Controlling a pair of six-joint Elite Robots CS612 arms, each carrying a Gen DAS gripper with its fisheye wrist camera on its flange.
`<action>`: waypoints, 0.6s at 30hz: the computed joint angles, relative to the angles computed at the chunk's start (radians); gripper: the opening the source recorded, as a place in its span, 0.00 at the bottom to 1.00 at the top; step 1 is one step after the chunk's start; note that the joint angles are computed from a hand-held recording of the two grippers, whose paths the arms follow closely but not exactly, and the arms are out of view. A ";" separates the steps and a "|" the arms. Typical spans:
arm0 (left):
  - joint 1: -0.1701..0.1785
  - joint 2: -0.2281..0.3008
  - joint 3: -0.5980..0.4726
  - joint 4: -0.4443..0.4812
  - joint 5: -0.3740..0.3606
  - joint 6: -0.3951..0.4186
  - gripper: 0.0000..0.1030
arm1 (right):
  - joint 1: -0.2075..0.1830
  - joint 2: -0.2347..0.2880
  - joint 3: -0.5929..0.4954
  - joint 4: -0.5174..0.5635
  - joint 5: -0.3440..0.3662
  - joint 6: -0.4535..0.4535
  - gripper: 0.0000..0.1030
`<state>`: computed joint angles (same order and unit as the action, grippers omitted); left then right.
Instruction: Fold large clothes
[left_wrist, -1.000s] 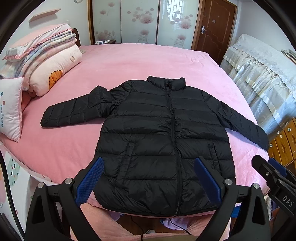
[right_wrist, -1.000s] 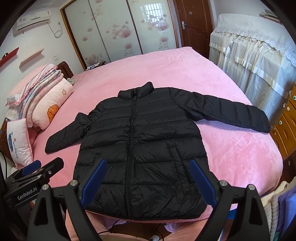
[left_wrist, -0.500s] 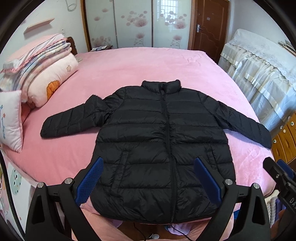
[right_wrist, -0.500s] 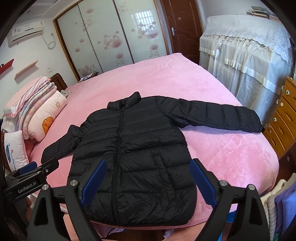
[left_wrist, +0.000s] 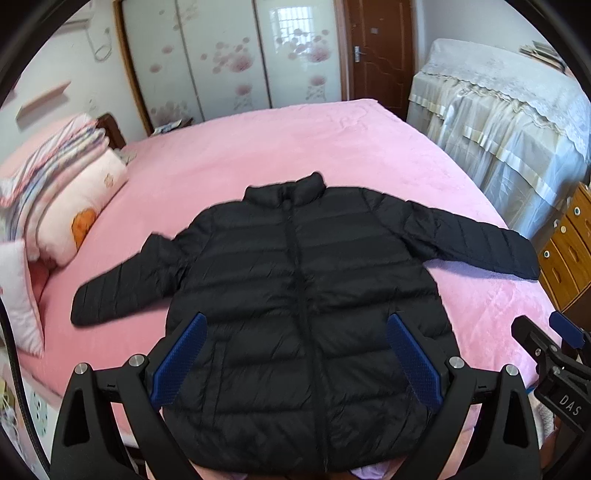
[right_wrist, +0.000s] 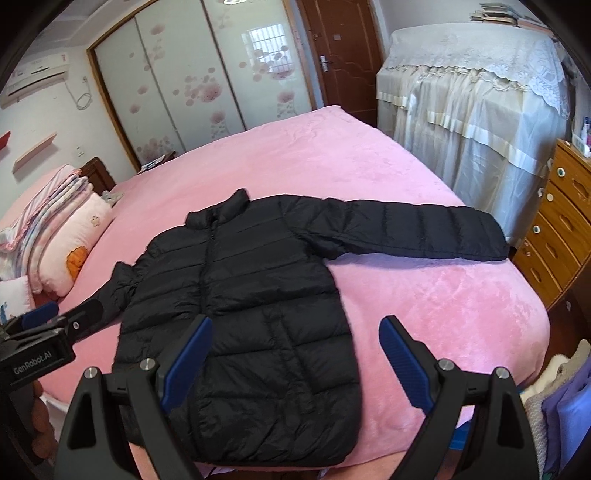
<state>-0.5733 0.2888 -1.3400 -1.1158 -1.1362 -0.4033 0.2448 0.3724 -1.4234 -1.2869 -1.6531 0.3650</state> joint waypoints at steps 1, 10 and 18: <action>-0.003 -0.005 0.018 -0.023 0.006 0.011 0.95 | -0.004 0.001 0.001 0.001 -0.009 0.000 0.89; -0.013 -0.055 0.185 -0.262 -0.038 0.109 0.95 | -0.054 -0.001 0.016 -0.034 -0.109 0.031 0.89; -0.016 -0.119 0.388 -0.541 -0.129 0.182 0.95 | -0.138 -0.003 0.043 -0.083 -0.133 0.124 0.89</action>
